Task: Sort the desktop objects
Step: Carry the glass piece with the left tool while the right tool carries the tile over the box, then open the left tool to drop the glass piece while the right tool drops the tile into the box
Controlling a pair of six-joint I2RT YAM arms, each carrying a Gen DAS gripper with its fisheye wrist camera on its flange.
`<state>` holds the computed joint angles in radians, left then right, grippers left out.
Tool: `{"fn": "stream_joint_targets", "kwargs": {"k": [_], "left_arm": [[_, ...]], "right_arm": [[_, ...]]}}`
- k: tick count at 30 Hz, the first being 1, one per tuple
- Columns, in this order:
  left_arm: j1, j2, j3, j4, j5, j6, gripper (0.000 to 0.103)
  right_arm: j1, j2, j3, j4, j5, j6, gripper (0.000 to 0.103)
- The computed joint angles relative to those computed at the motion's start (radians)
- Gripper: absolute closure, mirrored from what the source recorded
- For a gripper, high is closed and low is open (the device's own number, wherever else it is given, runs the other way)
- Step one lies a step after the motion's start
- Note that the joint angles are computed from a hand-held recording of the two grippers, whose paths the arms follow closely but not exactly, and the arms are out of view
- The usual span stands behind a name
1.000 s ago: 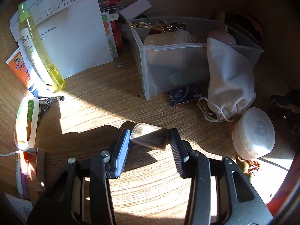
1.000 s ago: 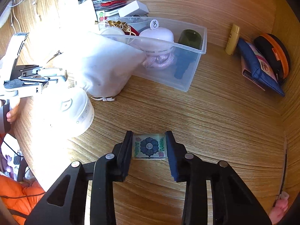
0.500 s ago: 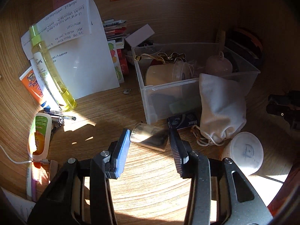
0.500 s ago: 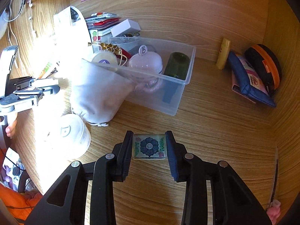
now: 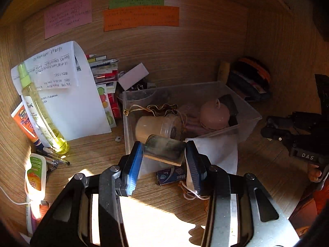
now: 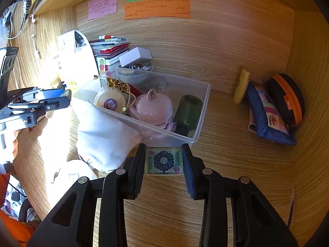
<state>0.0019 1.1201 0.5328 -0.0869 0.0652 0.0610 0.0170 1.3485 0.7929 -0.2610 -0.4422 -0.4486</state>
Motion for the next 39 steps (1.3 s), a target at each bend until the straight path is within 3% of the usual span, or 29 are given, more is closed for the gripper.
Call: {"fn": "stream_joint_targets", "kwargs": {"k": [10, 18, 39], "left_arm": [[0.009, 0.200, 0.144, 0.031, 0.077, -0.010, 0.060], [-0.045, 0.359, 0.240, 0.068, 0.066, -0.056, 0.060], [-0.115, 0.495, 0.296, 0.080, 0.031, -0.048, 0.060]], "right_arm": [[0.063, 0.114, 0.101, 0.057, 0.023, 0.051, 0.072], [0.092, 0.209, 0.183, 0.053, 0.047, 0.070, 0.072], [0.103, 0.283, 0.232, 0.043, 0.067, 0.067, 0.072]]}}
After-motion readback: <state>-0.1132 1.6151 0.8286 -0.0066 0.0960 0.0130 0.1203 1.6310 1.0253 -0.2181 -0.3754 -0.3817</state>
